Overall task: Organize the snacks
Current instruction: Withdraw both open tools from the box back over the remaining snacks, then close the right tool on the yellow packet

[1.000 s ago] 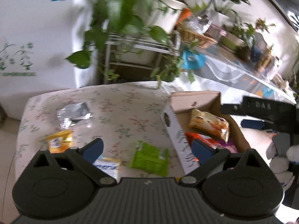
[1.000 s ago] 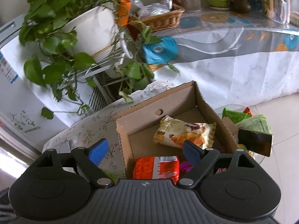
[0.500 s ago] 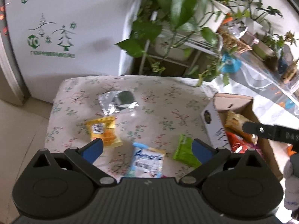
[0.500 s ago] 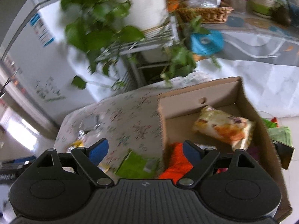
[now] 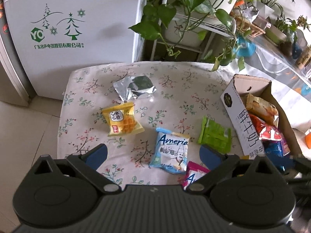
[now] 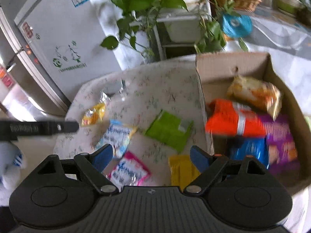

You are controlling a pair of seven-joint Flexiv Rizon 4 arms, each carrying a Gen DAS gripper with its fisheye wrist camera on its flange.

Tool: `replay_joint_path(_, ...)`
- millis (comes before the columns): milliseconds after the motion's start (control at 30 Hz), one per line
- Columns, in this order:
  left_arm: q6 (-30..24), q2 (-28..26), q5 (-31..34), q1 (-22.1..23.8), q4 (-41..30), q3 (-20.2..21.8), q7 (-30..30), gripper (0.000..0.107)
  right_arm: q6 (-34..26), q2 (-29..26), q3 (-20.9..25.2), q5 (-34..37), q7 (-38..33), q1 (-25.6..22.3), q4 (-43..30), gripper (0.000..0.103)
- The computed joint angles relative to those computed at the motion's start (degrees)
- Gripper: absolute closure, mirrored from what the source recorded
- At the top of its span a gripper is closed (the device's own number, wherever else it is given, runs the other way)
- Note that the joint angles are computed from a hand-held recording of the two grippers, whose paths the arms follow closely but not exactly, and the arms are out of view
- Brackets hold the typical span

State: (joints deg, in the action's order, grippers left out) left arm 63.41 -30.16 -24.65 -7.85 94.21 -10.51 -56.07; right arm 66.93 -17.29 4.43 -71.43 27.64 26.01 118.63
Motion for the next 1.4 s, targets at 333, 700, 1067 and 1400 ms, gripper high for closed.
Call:
replay_joint_path(333,0.8,-0.2,-2.3,1.1,0.6,-0.9,2.0,0.007,-22.3,-4.9,2.3,7.7,14.3,9.6,-3.0,0.012)
replay_joint_path(700,-0.1,-2.0,-0.6,0.8,-0.3,-0.4,1.7,0.007,-34.2,-11.0,1.0,14.5,22.1,14.3,-8.5,0.011)
replay_joint_path(1067,-2.0,-3.4,2.0,-0.1,-2.0,1.4,-0.7,0.007,-24.8,-13.7,-2.2,0.6,19.1,12.3,-9.6,0.010)
replay_joint_path(1400,-4.9,-4.1,3.8,0.4,-3.4,2.1,-4.2,0.007,-24.6,-10.8,-1.4,-1.1,17.6,9.8,-7.2,0.013)
